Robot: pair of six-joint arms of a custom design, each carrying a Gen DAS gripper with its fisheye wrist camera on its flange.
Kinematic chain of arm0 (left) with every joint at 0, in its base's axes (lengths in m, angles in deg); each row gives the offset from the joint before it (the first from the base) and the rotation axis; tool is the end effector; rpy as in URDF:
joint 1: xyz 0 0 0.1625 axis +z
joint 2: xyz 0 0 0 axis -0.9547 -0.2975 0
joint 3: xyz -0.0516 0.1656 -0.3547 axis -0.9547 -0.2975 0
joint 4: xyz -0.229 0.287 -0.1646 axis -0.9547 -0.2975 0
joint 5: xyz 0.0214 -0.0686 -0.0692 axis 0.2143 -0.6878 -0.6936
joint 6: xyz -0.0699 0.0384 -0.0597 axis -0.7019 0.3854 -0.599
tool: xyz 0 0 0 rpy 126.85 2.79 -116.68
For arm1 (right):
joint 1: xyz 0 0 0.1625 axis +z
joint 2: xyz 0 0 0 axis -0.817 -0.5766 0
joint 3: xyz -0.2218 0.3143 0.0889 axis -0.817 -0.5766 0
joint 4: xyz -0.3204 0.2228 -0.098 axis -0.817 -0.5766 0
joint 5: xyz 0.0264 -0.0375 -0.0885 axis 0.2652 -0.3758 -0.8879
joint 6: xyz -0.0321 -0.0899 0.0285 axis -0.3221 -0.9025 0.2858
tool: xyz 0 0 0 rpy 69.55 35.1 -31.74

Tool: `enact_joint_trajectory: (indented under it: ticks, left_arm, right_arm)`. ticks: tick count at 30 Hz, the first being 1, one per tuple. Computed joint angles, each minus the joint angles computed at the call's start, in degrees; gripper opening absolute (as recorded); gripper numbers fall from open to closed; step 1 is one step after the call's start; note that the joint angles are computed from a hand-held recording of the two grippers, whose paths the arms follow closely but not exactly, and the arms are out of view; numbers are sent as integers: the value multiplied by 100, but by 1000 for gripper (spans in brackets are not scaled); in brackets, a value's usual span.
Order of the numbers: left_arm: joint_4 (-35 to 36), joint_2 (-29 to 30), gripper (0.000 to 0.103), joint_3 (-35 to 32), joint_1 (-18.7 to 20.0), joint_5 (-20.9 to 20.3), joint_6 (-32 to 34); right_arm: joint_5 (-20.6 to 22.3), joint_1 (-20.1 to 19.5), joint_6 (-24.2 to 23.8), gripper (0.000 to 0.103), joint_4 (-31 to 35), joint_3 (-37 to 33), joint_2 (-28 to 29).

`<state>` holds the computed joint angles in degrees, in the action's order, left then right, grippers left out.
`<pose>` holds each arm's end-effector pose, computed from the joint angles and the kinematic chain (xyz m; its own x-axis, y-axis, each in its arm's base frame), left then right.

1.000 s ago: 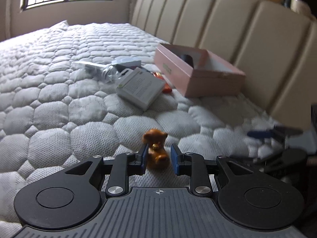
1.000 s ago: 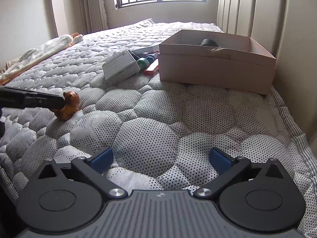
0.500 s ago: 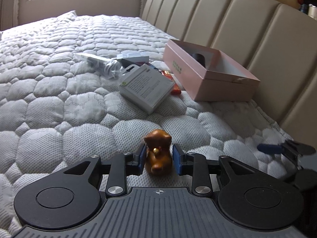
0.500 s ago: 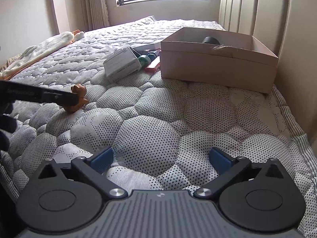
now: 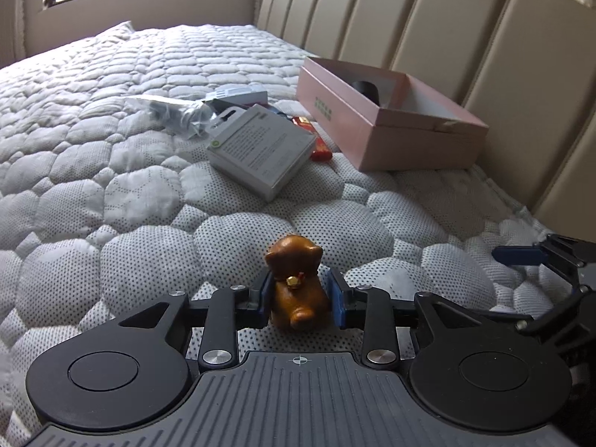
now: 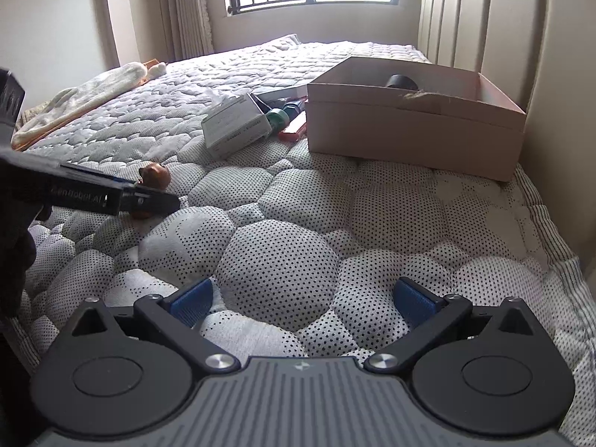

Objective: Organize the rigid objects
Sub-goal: 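Grasp the white printed medicine box with the right tool while the left tool holds the teddy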

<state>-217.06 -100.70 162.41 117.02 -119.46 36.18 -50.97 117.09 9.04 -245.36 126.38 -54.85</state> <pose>-0.2025 -0.4468 -0.0315 -0.6974 0.5652 -0.4407 0.7091 0.6336 -0.3094 -0.0251 -0.3371 0.1773 -0.7693 -0.0804 0.6338 -0.5153 0.6647 -0.5410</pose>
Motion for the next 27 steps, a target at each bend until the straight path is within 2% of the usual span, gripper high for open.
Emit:
enact_joint_trajectory:
  ticks: [4, 9, 12, 18, 21, 25, 26, 27]
  left_arm:
    - [-177, -121, 34, 135, 81, -248, -122]
    - [-328, -304, 34, 372, 118, -303, -364]
    - [-347, -490, 34, 566, 69, -206, -569]
    - [138, -863, 34, 767, 9, -1, -1065]
    - [113, -960, 34, 832, 45, -88, -1077]
    - [60, -1002, 34, 853, 87, -232, -1054]
    - [62, -993, 34, 844, 101, -268, -1055]
    - [62, -992, 34, 847, 104, -298, -1064]
  right_arm:
    - [-33, 268, 39, 100, 715, -137, -472]
    - [-436, 1092, -207, 98, 606, -688, -154]
    - [-652, 1551, -445, 97, 845, -1205, 180]
    - [-1427, 2243, -815, 94, 1012, -2449, 1285]
    - [-1809, 2412, -1058, 94, 954, -2995, 1836]
    - [-2287, 2495, -961, 93, 1239, -3537, 2206]
    - [-2364, 2499, -898, 91, 1364, -3614, 2229]
    - [-2432, 2503, -833, 83, 1523, -3656, 2220]
